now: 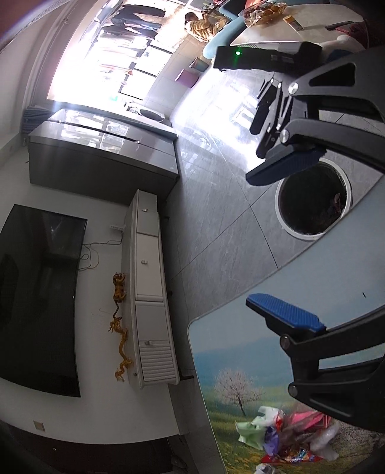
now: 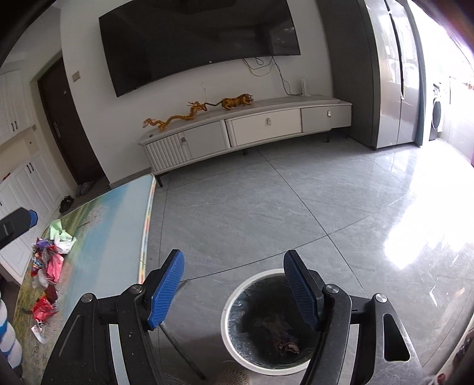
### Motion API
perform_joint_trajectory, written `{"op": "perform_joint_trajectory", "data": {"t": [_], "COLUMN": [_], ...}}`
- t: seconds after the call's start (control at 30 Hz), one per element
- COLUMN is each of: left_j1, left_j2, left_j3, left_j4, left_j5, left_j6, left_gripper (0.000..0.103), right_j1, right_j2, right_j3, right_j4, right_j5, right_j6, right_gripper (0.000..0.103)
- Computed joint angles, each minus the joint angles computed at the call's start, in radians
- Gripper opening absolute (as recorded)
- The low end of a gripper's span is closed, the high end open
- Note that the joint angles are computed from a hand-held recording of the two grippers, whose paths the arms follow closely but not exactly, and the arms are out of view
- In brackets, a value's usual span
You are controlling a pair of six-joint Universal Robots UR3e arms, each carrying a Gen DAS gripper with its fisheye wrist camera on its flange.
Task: Collect trash
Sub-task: 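Grasp the white-and-red chip bag with the left gripper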
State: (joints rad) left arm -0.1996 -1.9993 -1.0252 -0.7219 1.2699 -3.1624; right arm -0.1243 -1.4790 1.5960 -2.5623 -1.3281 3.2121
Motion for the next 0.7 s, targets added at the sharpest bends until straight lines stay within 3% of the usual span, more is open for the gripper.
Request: {"op": "perform_joint_trajectory", "data": {"t": [0.13, 0.33, 0.47, 0.7], "left_j1": [0.132, 0.375, 0.494, 0.518], "left_j2": [0.229, 0.532, 0.636, 0.634], "left_j3": [-0.368, -0.801, -0.968, -1.053], "left_j4": [0.113, 0.141, 0.105, 0.099], "left_j5": [-0.045, -0.108, -0.103, -0.091], "left_j6": [0.056, 0.191, 0.296, 0.347], "left_gripper": [0.074, 0.074, 0.073, 0.070], "right_j1": [0.086, 0.194, 0.274, 0.389], "right_j2": [0.031, 0.095, 0.164, 0.304], "right_j3": [-0.088, -0.188, -0.266, -0.447], "right_j4": [0.031, 0.068, 0.093, 0.167], "right_j5": [-0.022, -0.024, -0.023, -0.016], "right_j6": [0.010, 0.012, 0.014, 0.018], "right_gripper": [0.067, 0.067, 0.067, 0.067]}}
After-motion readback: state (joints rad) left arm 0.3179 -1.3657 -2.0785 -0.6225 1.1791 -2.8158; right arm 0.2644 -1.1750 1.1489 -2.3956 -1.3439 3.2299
